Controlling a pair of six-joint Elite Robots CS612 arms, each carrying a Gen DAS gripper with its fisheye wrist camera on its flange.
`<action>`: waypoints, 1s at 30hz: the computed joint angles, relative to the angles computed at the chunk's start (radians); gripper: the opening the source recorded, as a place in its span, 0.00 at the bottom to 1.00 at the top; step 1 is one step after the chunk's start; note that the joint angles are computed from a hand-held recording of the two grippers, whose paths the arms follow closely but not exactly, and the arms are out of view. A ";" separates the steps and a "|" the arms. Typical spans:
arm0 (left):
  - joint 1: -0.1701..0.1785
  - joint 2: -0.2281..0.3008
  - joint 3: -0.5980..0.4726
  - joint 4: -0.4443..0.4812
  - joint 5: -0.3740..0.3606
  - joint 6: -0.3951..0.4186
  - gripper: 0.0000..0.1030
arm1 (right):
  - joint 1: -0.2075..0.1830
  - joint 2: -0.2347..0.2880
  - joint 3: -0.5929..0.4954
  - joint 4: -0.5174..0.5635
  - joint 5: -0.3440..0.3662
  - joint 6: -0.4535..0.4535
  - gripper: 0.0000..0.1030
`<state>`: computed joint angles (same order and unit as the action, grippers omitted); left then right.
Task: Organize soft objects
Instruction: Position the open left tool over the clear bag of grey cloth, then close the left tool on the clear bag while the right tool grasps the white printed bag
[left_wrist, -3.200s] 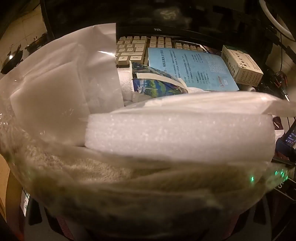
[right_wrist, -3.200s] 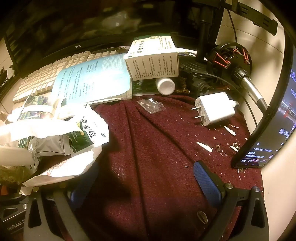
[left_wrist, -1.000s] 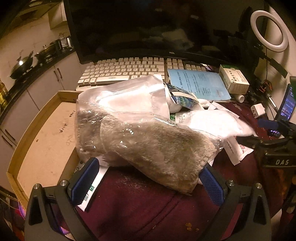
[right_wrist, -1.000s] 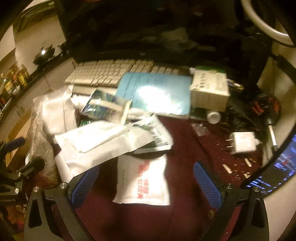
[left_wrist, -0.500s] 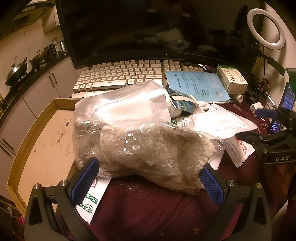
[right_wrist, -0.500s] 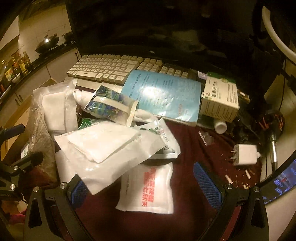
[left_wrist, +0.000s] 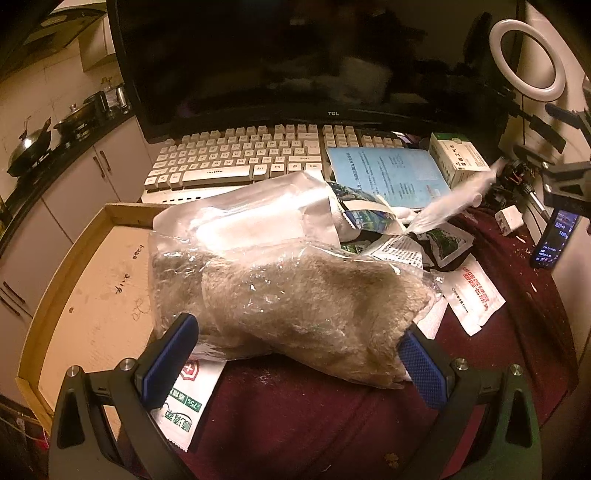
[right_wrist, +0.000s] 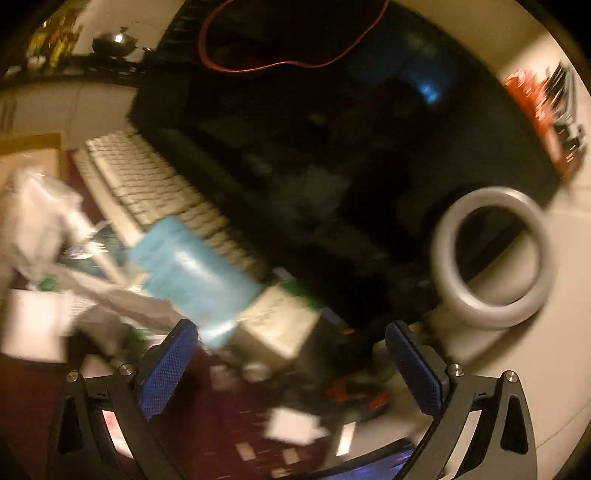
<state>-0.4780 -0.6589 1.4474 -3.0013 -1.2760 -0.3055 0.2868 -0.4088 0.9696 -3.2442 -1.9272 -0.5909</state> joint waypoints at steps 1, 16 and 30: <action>0.000 -0.001 0.002 -0.002 0.001 0.001 1.00 | -0.002 0.012 -0.015 -0.024 -0.009 -0.017 0.99; -0.003 -0.010 0.014 -0.003 0.025 0.005 1.00 | -0.027 0.100 -0.120 -0.161 -0.035 -0.047 0.99; -0.004 -0.002 -0.002 0.019 0.028 0.000 1.00 | -0.025 0.116 -0.140 -0.176 -0.072 -0.040 0.99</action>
<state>-0.4819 -0.6608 1.4453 -2.9819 -1.2481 -0.3052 0.2616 -0.2929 0.8298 -3.4205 -1.9992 -0.6309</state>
